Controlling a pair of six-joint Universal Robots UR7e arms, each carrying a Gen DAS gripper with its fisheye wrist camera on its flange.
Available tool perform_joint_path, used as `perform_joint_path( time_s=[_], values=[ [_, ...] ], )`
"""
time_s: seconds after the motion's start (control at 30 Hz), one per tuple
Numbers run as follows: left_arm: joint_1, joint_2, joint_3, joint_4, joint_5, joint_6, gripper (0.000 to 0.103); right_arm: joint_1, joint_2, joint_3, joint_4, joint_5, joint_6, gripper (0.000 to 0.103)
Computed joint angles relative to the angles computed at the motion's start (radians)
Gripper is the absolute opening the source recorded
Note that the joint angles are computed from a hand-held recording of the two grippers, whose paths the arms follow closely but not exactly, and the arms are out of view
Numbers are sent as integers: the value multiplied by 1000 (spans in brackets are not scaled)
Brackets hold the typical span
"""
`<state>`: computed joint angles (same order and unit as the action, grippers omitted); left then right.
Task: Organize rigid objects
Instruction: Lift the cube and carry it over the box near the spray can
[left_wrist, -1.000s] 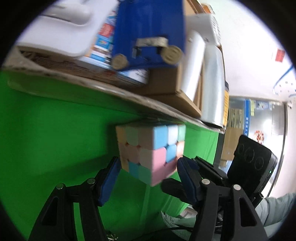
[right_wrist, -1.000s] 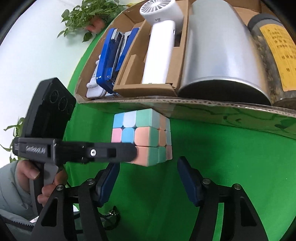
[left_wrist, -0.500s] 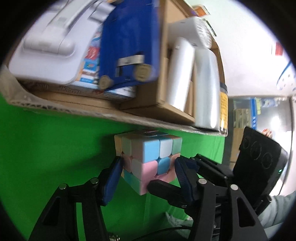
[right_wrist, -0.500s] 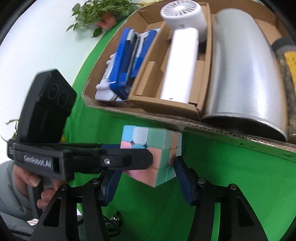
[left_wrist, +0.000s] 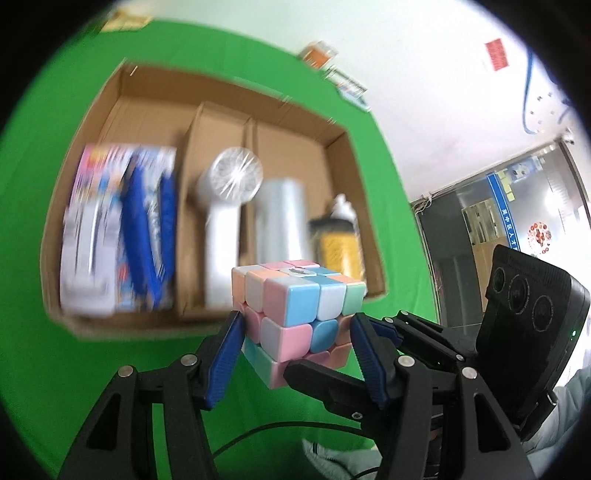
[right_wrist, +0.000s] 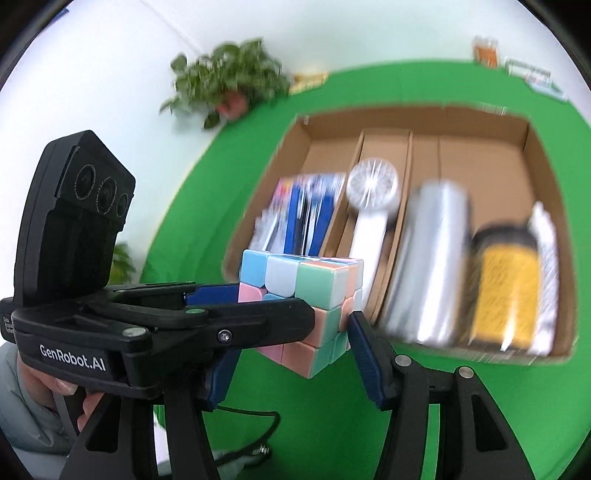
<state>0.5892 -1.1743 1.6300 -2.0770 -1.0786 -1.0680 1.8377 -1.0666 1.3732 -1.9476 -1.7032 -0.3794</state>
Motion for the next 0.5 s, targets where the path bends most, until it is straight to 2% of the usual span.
perform_joint_path(
  time_s=[0.1,0.27,0.5],
  values=[
    [27,73,-105,9,15,92,58,-11,23,-76,-12,18,-14,55],
    [83,161,-216,-31,-6,219,58,-20,114,-254,12,-2,-33,56],
    [157,281,-348,-39,-80,243,58,-65,308,-596,165,-39,-35,56]
  ],
)
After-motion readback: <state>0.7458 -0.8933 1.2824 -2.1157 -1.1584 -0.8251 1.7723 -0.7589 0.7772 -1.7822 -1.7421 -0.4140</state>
